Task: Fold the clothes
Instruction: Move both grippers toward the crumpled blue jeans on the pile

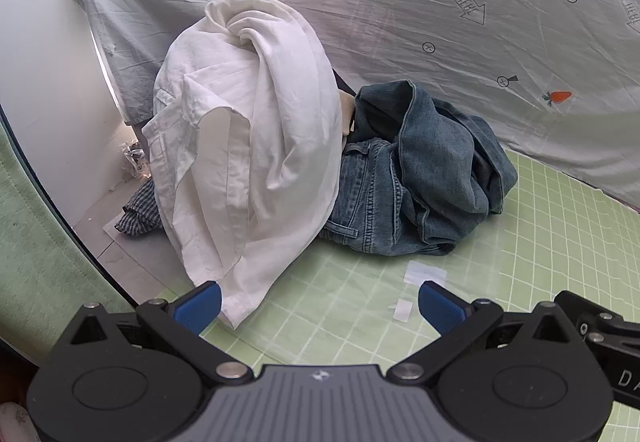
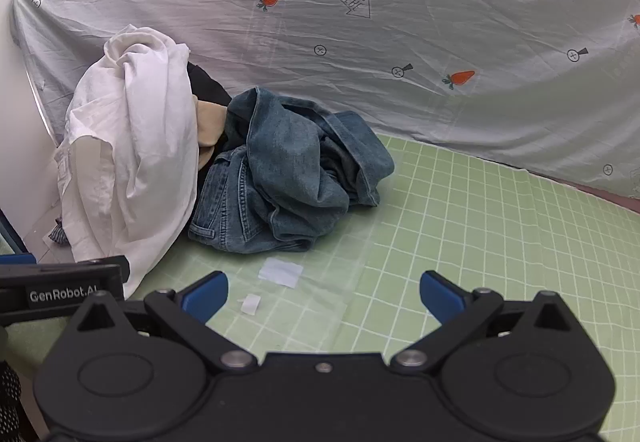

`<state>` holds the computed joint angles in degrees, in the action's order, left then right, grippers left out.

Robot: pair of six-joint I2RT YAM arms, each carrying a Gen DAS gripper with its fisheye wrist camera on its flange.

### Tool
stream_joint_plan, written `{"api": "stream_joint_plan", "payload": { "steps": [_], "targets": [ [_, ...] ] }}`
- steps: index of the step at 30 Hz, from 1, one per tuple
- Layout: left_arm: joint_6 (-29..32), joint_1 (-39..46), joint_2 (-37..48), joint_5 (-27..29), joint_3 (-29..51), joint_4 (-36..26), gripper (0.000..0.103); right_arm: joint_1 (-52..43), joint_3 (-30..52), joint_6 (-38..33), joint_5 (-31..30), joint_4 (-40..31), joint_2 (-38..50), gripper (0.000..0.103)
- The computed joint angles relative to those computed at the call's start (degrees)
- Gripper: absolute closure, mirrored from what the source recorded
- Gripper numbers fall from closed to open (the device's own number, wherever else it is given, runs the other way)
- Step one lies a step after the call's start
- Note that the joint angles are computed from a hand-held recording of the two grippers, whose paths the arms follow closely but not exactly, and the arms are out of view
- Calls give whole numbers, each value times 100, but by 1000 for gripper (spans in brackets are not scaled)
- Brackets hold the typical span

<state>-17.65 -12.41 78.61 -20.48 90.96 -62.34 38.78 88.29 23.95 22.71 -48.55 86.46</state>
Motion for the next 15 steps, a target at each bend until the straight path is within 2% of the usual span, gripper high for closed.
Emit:
{"api": "stream_joint_plan", "payload": {
  "steps": [15],
  "targets": [
    [2, -190, 73, -79, 49, 23, 0, -54, -120, 45, 117, -13, -90, 0]
  ]
}}
